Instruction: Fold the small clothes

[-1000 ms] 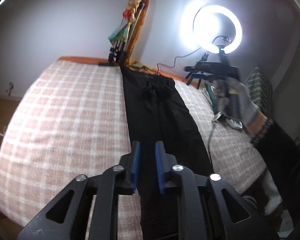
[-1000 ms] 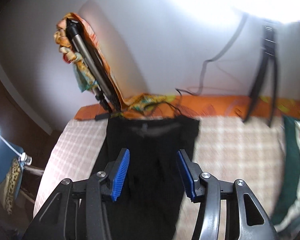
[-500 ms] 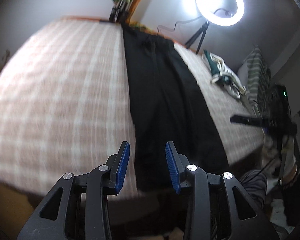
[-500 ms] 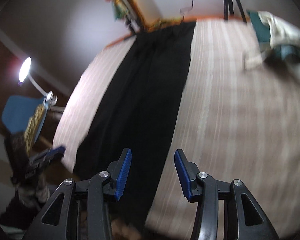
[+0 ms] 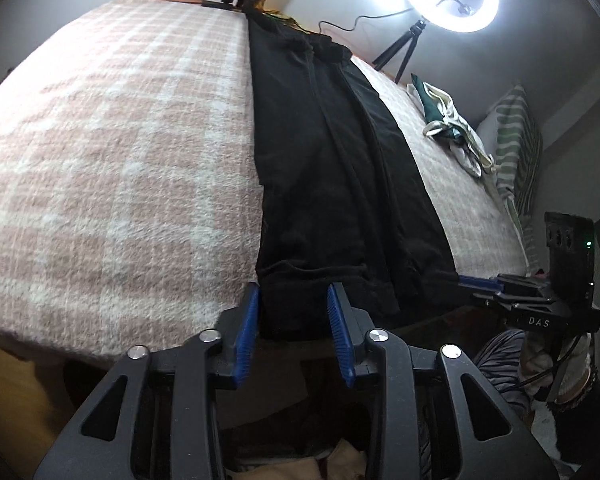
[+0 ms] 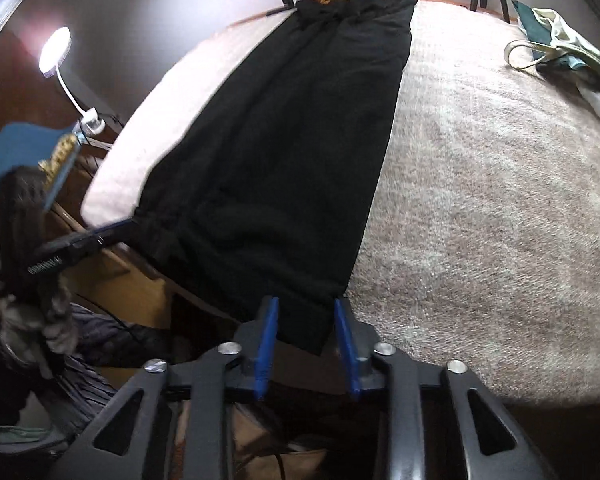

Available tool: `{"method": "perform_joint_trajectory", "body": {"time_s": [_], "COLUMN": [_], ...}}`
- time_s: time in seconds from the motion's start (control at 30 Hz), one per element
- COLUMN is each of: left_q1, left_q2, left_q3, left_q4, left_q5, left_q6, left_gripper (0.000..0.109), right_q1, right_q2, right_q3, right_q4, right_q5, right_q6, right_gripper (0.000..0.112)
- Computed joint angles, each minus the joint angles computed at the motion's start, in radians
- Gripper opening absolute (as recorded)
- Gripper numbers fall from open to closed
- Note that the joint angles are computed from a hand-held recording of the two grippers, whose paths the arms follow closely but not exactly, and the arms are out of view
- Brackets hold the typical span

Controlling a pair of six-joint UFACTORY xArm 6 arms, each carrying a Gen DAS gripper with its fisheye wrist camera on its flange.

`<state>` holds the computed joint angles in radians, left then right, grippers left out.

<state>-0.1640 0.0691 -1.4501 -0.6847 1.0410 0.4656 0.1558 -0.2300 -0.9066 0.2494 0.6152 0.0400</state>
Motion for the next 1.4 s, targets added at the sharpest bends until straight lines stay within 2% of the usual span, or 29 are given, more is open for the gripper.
{"method": "perform_joint_trajectory", "body": {"time_s": [0.07, 0.13, 0.23, 0.3, 0.63, 0.8, 0.87, 0.9, 1.0, 1.23, 1.4], "left_q1": [0.003, 0.008, 0.018, 0.017, 0.006, 0.013, 0.013, 0.019, 0.018, 0.013, 0.013], "left_q2": [0.011, 0.001, -0.027, -0.033, -0.029, -0.021, -0.005, 0.012, 0.052, 0.196, 0.366], "left_q3": [-0.009, 0.001, 0.026, 0.036, 0.041, 0.009, -0.022, -0.053, -0.119, -0.345, -0.592], "left_q4": [-0.016, -0.027, -0.058, -0.054, -0.049, -0.083, -0.098, -0.1, -0.105, -0.087, -0.044], "left_q5": [0.019, 0.014, 0.006, 0.006, 0.014, 0.053, 0.066, 0.101, 0.109, 0.121, 0.147], "left_q6": [0.009, 0.023, 0.061, 0.071, 0.05, 0.056, 0.049, 0.039, 0.024, -0.033, -0.115], "left_gripper": [0.009, 0.005, 0.004, 0.004, 0.004, 0.004, 0.004, 0.004, 0.004, 0.004, 0.004], "right_q1": [0.003, -0.011, -0.04, -0.056, -0.078, -0.116, -0.129, -0.134, -0.139, -0.134, -0.157], "right_q2": [0.002, -0.011, -0.081, -0.099, -0.062, -0.065, -0.064, -0.061, -0.057, 0.016, 0.106], "right_q3": [-0.001, 0.006, 0.059, 0.081, 0.075, 0.07, 0.063, 0.059, 0.038, -0.063, -0.177], "right_q4": [-0.064, -0.018, 0.096, 0.106, 0.316, 0.56, 0.657, 0.693, 0.77, 0.784, 0.785], "right_q5": [-0.005, -0.002, -0.03, -0.042, -0.023, -0.006, -0.001, -0.002, -0.019, -0.083, -0.093], "right_q6": [0.03, 0.004, -0.062, -0.059, -0.177, -0.308, -0.36, -0.385, -0.435, -0.46, -0.465], "right_gripper": [0.006, 0.002, 0.001, 0.001, 0.001, 0.001, 0.001, 0.001, 0.001, 0.001, 0.001]}}
